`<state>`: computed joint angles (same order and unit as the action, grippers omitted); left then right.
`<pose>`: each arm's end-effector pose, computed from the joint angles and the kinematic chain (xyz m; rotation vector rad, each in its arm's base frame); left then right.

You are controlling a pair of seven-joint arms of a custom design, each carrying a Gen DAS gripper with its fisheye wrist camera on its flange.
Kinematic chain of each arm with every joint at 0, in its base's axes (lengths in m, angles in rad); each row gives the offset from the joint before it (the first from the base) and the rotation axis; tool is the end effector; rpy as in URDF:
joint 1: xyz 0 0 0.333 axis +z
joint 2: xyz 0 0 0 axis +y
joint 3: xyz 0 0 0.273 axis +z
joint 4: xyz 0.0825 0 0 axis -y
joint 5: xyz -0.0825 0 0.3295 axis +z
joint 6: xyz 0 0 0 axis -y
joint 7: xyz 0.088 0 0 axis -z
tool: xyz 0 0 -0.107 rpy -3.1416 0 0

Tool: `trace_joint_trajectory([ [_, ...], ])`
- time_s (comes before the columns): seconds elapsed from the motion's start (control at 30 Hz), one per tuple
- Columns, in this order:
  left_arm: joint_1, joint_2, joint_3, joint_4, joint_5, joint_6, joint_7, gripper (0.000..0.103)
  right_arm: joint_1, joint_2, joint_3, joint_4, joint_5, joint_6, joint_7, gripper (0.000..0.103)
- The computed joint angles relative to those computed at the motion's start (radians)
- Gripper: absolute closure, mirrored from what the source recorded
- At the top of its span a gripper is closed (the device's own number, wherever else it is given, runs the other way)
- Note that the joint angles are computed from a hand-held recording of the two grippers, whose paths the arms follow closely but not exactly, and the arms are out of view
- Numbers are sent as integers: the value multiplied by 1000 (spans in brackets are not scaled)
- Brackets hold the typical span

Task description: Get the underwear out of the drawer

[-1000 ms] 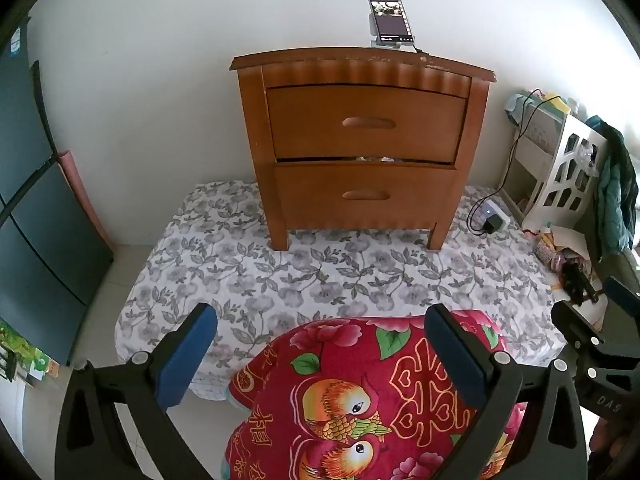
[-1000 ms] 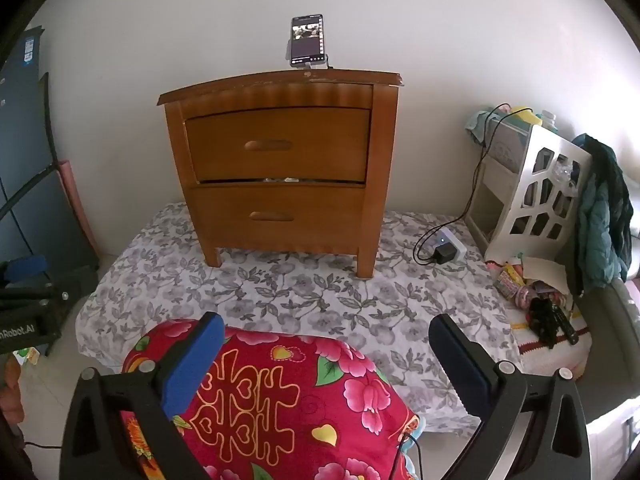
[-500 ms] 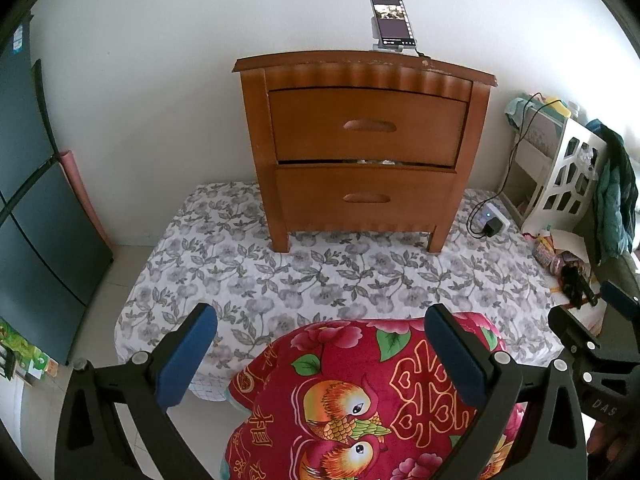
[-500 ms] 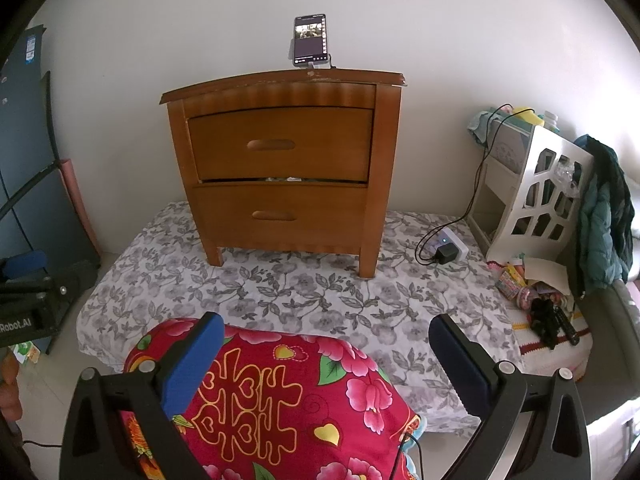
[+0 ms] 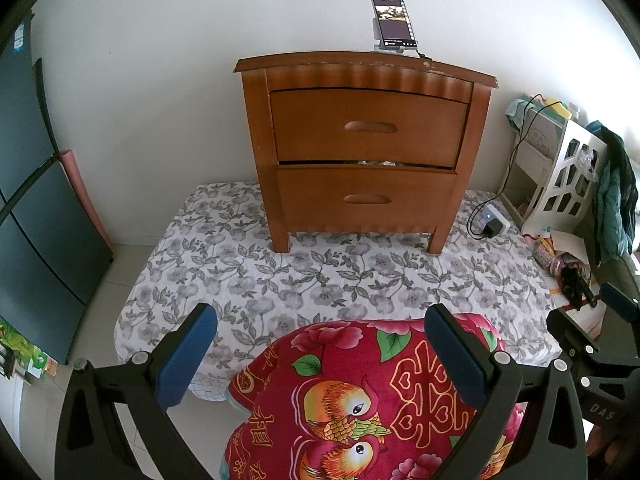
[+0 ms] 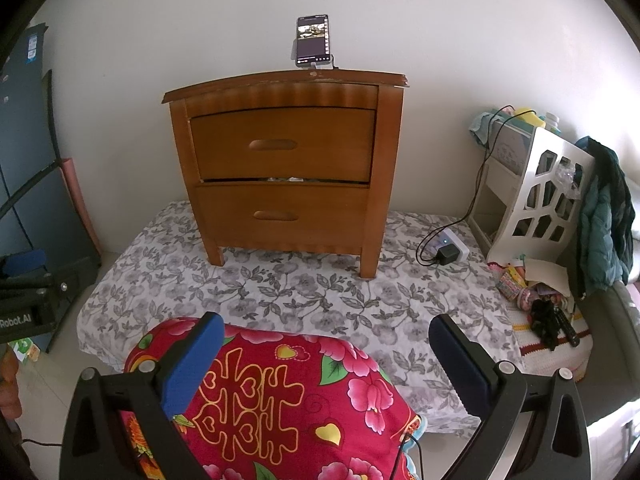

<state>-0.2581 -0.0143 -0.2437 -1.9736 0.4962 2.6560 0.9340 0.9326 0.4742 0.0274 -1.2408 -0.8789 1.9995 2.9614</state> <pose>0.4753 -0.2767 0.5297 -1.5714 1.9711 -0.7716 0.4166 0.5060 0.5158 -1.5731 1.8651 -0.8713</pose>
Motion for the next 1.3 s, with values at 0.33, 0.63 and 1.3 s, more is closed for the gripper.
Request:
trace_joint_trajectory([
  [0.33, -9, 15, 2, 45, -13, -28, 15, 0, 3, 4, -2, 8, 2, -3, -4, 0],
  [0.63, -9, 14, 3, 43, -13, -25, 13, 0, 4, 7, -3, 11, 2, -3, -4, 0],
  [1.3, -8, 13, 3, 40, -13, -23, 12, 0, 7, 10, -5, 13, 1, -5, -3, 0],
])
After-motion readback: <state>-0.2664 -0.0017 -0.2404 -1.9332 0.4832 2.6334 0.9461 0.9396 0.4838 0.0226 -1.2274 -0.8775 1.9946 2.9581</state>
